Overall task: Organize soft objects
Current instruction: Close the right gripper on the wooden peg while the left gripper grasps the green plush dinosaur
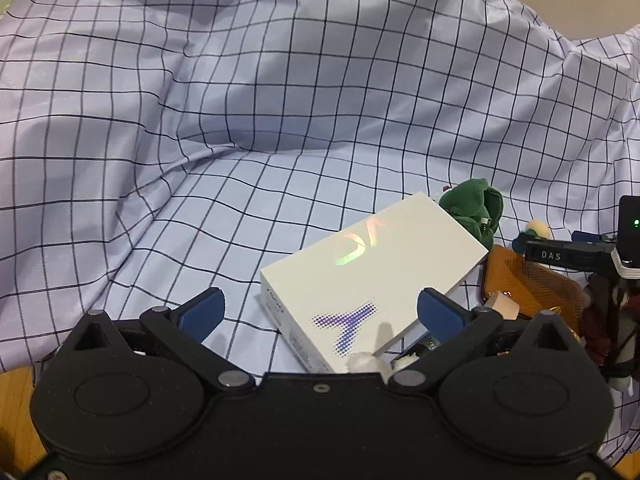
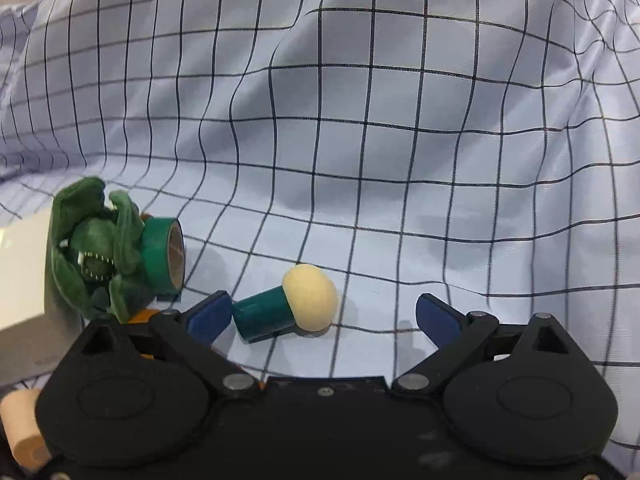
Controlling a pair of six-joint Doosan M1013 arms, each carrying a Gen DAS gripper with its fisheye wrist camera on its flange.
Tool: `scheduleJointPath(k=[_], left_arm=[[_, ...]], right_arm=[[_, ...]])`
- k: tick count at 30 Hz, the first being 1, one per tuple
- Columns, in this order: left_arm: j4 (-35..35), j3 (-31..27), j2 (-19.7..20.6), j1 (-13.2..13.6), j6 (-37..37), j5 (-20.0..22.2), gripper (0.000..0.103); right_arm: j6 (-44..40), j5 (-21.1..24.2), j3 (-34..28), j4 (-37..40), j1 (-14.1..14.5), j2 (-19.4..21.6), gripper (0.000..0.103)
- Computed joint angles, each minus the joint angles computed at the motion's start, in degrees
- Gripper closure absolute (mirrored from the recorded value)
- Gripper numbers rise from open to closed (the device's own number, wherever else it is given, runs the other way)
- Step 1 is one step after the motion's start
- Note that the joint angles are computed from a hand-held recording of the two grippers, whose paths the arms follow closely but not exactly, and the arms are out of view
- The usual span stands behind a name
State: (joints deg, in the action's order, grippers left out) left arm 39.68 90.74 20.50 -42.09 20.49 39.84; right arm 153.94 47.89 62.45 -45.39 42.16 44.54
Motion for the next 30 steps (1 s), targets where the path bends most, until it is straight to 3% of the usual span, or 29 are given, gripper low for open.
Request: scheduleJointPath(k=[4,9,11,12,13,19,26,30], left_arm=[[-2.9,-1.2,0.9,0.3,2.6,0.3,0.004],[-4.9,-2.7,1.9,0.2,4.8,1.0,0.004],[-5.4,-3.4,2.4,0.1,5.5,1.5,0.004],[-5.5,-3.7,2.6,0.0,5.8,1.6,0.004],[-5.7,-4.0,2.8,0.0,6.2,1.7,0.004],[-6.4,-6.5,4.1,-0.3,8.3,2.2,0.004],[-10.2,-12.0,7.6,-0.1,12.4,3.1,0.004],[-8.3,-15.6,10.0,-0.6,12.8,3.7,0.004]], right_arm=[[0.1,-2.3,0.7,0.5,-0.1,0.0,0.019],[0.0,-4.3,1.6,1.7,-0.3,-0.2,0.024],[-0.3,-5.7,2.2,2.7,-0.6,-0.5,0.032],[-1.1,-5.8,2.1,3.7,-0.7,-0.5,0.045],[-2.3,-5.7,1.9,4.8,-0.8,-0.4,0.049],[5.1,-8.3,5.0,-1.3,-0.4,-1.9,0.049],[27.0,-8.3,11.6,-18.8,1.0,-4.6,0.049],[33.9,-9.2,13.4,-22.7,0.8,-5.3,0.049]])
